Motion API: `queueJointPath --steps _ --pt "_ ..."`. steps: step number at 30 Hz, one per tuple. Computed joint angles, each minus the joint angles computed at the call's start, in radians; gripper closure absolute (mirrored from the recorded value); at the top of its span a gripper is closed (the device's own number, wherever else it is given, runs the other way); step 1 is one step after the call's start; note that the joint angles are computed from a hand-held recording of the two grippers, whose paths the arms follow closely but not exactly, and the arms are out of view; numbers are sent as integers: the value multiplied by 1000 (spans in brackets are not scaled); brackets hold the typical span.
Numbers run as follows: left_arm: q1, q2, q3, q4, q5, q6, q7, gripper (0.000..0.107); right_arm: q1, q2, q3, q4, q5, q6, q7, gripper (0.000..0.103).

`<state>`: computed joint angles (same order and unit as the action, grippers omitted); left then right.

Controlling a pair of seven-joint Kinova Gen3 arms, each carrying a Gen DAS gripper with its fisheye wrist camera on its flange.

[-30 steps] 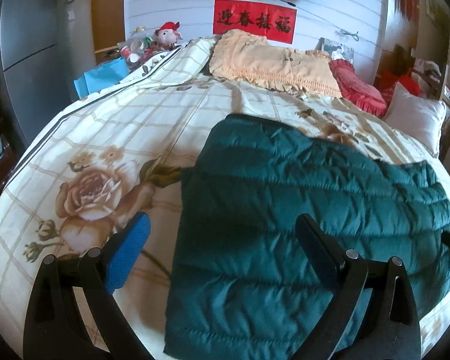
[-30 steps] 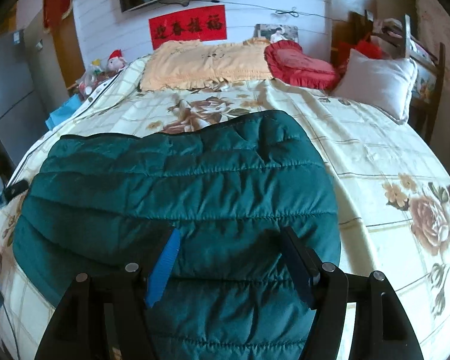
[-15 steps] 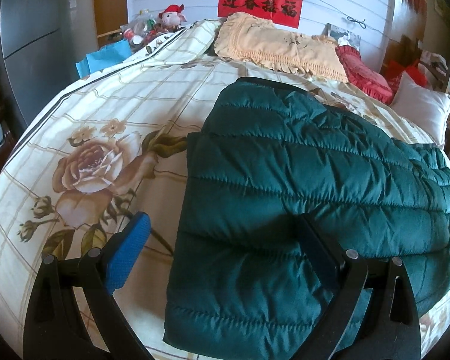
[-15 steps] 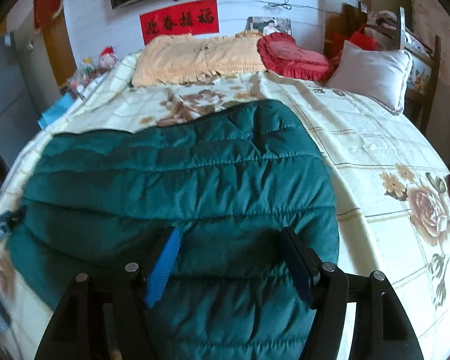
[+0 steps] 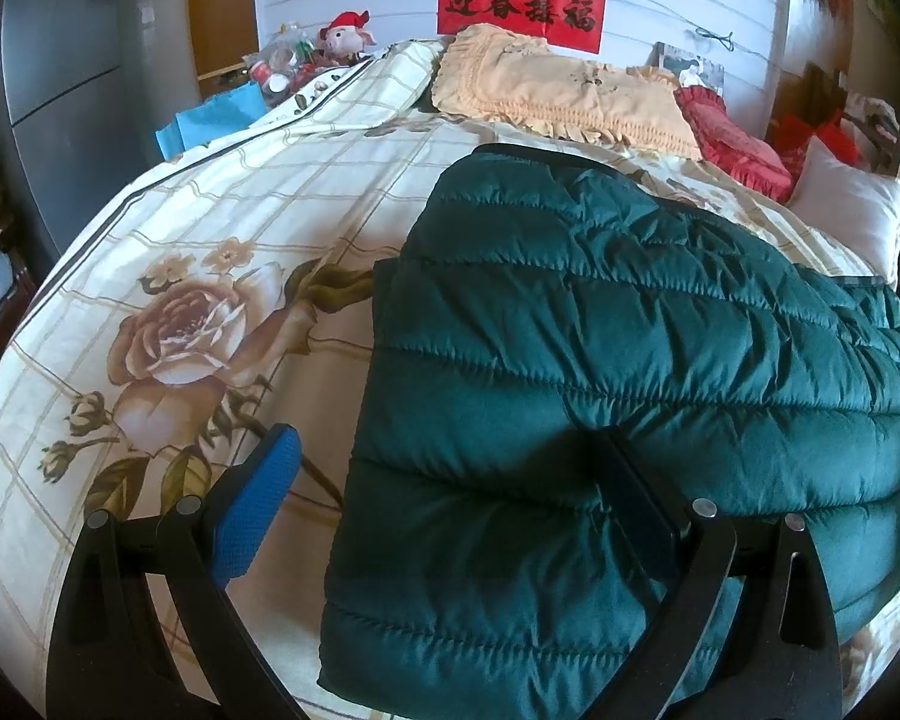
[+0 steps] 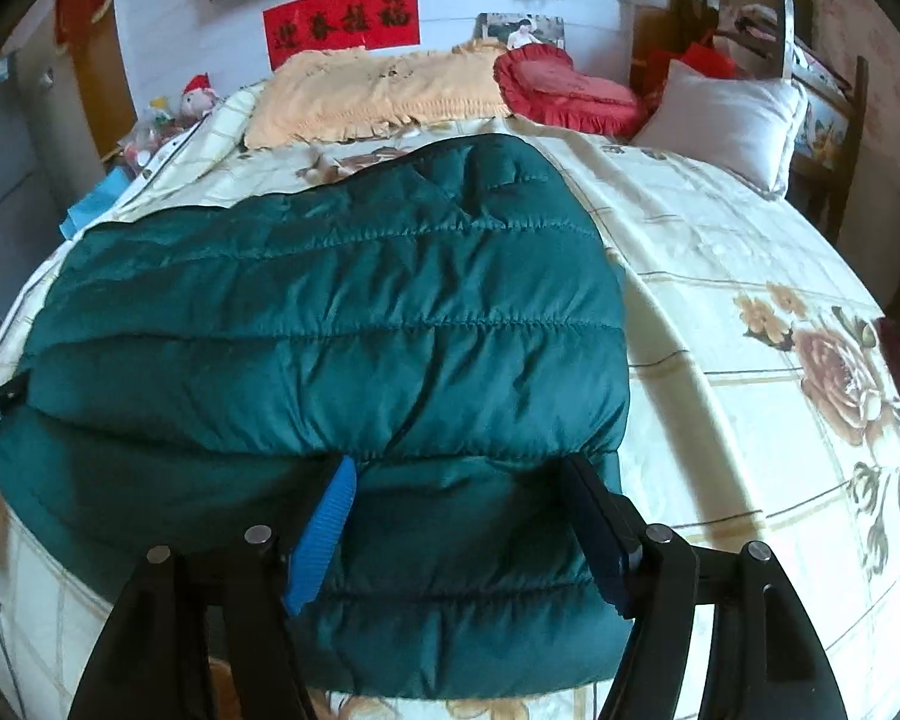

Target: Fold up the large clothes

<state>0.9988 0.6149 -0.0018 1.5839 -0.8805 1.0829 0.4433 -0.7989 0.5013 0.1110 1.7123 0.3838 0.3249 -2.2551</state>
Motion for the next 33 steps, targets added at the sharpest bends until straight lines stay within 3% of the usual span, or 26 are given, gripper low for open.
queueJointPath --steps 5,6,8,17,22,26,29,33 --pt "0 -12 4 10 5 -10 11 10 81 -66 -67 67 -55 -60 43 32" --pt "0 -19 5 18 4 -19 19 10 94 -77 -74 82 -69 -76 51 28" --pt "3 -35 6 37 -2 -42 43 10 111 -108 -79 126 -98 -124 61 10" --pt "27 -70 24 68 -47 -55 97 10 275 -120 -223 135 -274 -127 210 9" --pt "22 -87 37 94 -65 -82 111 10 283 -104 -222 122 -317 -112 261 6" --pt "0 -110 38 152 -81 -168 153 10 293 -78 -224 95 -340 -92 289 5" --pt "-17 -129 30 207 -111 -257 204 10 351 -54 -279 73 -376 -87 341 5" --pt "-34 -147 5 270 -166 -377 295 10 371 -16 -296 22 -412 -49 384 2"
